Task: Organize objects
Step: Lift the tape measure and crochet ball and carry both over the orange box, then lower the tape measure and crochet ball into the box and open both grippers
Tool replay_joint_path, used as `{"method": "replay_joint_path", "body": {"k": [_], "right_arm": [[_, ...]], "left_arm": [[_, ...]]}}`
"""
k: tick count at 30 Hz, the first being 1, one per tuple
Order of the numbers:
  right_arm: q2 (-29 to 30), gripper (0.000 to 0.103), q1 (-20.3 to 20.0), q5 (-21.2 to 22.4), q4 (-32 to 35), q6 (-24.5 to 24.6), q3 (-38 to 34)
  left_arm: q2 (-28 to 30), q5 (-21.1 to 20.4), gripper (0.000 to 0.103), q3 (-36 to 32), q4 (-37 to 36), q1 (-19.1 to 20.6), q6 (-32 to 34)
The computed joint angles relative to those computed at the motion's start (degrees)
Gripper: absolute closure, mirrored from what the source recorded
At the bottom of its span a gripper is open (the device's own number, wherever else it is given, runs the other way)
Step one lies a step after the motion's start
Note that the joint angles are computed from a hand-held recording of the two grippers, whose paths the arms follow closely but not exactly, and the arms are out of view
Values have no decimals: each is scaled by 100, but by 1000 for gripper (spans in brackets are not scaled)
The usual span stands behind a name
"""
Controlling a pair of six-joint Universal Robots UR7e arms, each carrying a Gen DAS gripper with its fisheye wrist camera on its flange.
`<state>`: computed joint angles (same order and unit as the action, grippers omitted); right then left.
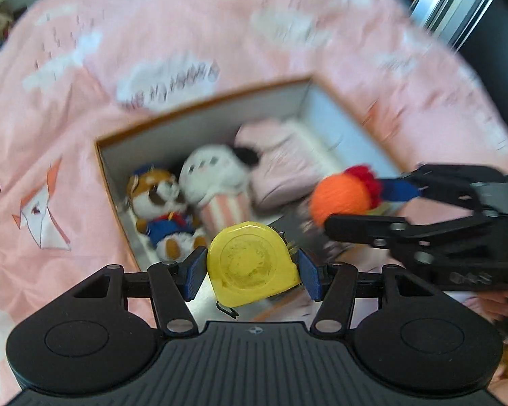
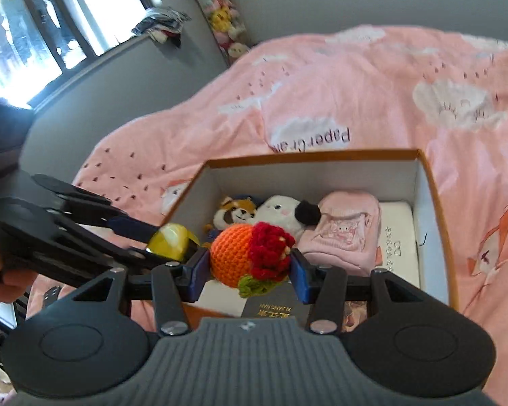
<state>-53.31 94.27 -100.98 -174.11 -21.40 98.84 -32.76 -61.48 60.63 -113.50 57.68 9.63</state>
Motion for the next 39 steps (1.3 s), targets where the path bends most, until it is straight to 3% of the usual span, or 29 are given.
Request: {"method": "replay_joint_path", "body": {"k": [7, 14, 19, 28, 33, 39], "right_arm": [[253, 51, -132, -77, 233, -13, -326], [287, 51, -217, -78, 145, -117, -354], [285, 51, -255, -46, 153, -111, -347], [274, 51, -227, -64, 215, -181, -308], [292, 51, -185, -83, 306, -217, -335], [366, 51, -201, 429, 1057, 117, -619]], "left_arm": [[879, 429, 37, -1286, 1773, 120, -728], [1406, 810, 37, -2047, 2761, 136, -1170], [1498, 898, 35, -2145, 3069, 173, -1396], [997, 772, 35, -1324, 2134, 204, -1163], [296, 753, 39, -213, 690, 134, -555], [-222, 456, 39, 607, -1200, 107, -75]]}}
